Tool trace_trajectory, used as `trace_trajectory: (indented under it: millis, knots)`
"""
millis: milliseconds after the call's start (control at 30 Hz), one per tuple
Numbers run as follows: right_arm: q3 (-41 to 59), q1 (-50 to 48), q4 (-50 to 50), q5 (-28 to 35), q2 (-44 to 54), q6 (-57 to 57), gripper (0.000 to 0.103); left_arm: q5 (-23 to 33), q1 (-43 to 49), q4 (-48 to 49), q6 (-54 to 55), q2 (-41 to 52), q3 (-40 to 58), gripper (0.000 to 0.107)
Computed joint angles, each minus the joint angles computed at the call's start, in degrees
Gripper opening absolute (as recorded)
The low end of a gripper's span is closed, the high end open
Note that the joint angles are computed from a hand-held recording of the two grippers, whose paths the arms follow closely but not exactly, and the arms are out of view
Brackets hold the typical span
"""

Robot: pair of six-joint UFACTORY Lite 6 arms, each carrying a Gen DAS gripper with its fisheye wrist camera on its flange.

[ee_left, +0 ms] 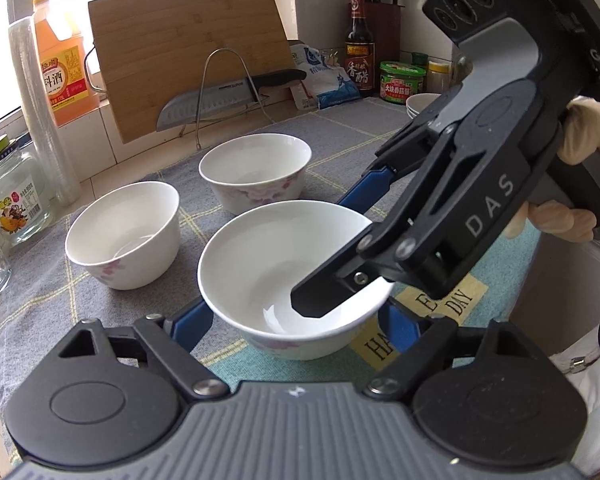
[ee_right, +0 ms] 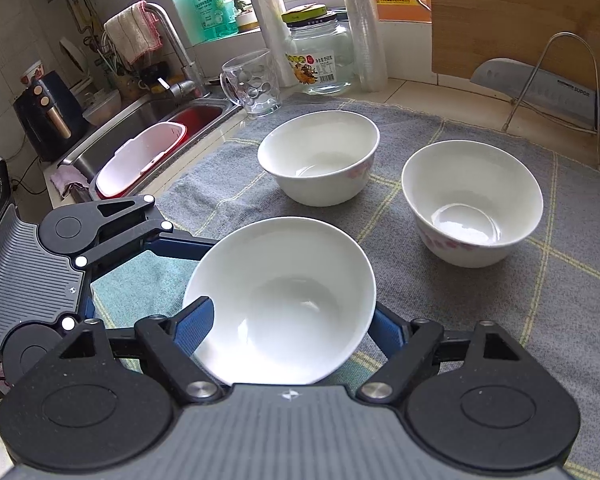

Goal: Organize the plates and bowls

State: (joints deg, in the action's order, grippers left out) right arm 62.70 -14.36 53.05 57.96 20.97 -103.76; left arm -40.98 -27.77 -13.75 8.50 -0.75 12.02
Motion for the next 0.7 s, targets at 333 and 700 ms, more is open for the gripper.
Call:
trace_trajectory:
  millis: [333,700]
  knots:
    - [4.5,-8.9,-3.1,1.2,1.8,0.4,0.087,2.7,-4.4,3.5,-2.2,8.9,11.5,0.089]
    - [10.8,-12.3,-5.3,1.0,6.9,1.2,0.087,3.4,-5.6,6.7,-5.4,17.6,20.0,0.089]
